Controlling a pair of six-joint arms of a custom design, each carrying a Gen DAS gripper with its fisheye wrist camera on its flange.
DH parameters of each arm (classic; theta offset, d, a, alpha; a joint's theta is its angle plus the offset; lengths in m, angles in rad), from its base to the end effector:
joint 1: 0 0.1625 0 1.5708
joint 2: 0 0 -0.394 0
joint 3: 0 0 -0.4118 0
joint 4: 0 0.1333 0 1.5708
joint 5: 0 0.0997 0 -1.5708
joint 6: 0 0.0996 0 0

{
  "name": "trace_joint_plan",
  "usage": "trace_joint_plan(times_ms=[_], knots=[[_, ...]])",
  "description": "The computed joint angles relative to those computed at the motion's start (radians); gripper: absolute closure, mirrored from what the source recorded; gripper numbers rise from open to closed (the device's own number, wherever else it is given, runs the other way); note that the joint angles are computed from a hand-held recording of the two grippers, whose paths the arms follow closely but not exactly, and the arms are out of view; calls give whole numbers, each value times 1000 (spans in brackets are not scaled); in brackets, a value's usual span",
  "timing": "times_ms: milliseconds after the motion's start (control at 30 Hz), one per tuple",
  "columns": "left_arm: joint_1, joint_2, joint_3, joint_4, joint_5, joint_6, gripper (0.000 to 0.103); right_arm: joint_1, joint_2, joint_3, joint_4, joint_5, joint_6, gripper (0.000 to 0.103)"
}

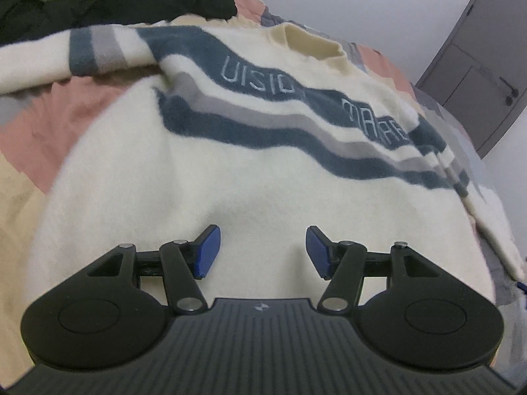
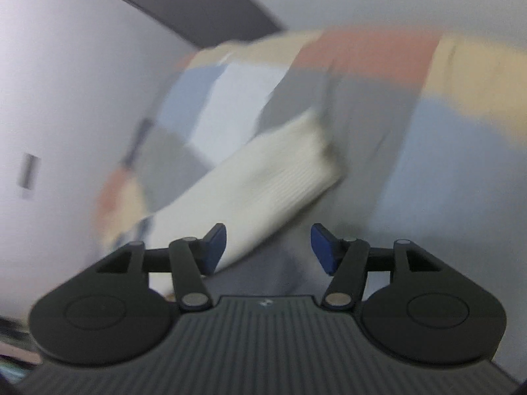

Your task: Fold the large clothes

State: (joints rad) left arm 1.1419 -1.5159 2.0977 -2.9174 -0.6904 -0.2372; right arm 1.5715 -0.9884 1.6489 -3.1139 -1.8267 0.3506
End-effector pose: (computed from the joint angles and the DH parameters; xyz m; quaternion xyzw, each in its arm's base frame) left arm -0.0092 -0.5253 0.3529 -0.0780 0.8507 -0.4483 0.2633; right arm 0.1086 -0.6796 0.2547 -0.2098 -0.8736 0.4373 0.0396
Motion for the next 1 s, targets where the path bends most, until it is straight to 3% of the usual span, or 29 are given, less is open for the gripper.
trace_joint_plan(times_ms=[100,333,400,500,633,867,1000], knots=[[6,-10,5,-14,-21,-13,39,-20,43,-7,-18,116,53,43],[11,-5,0,-40,-39,-45,39,-13,189,-115,-148,89,36,44],[8,-2,-2,-44,-44,-21,39,-11,222,-160,-188,78,23,50],[6,2,-5,-47,-58,1,39,-21,260,-224,-221,85,30,70],[4,21,-18,-54,-52,34,39,-30,287,-287,-220,55,60,83],[20,31,-41,-44,-64,32,39,27,316,-434,-132,-70,-196,89],[15,32,-42,-74,-56,58,39,83,335,-544,-87,-96,-315,89]])
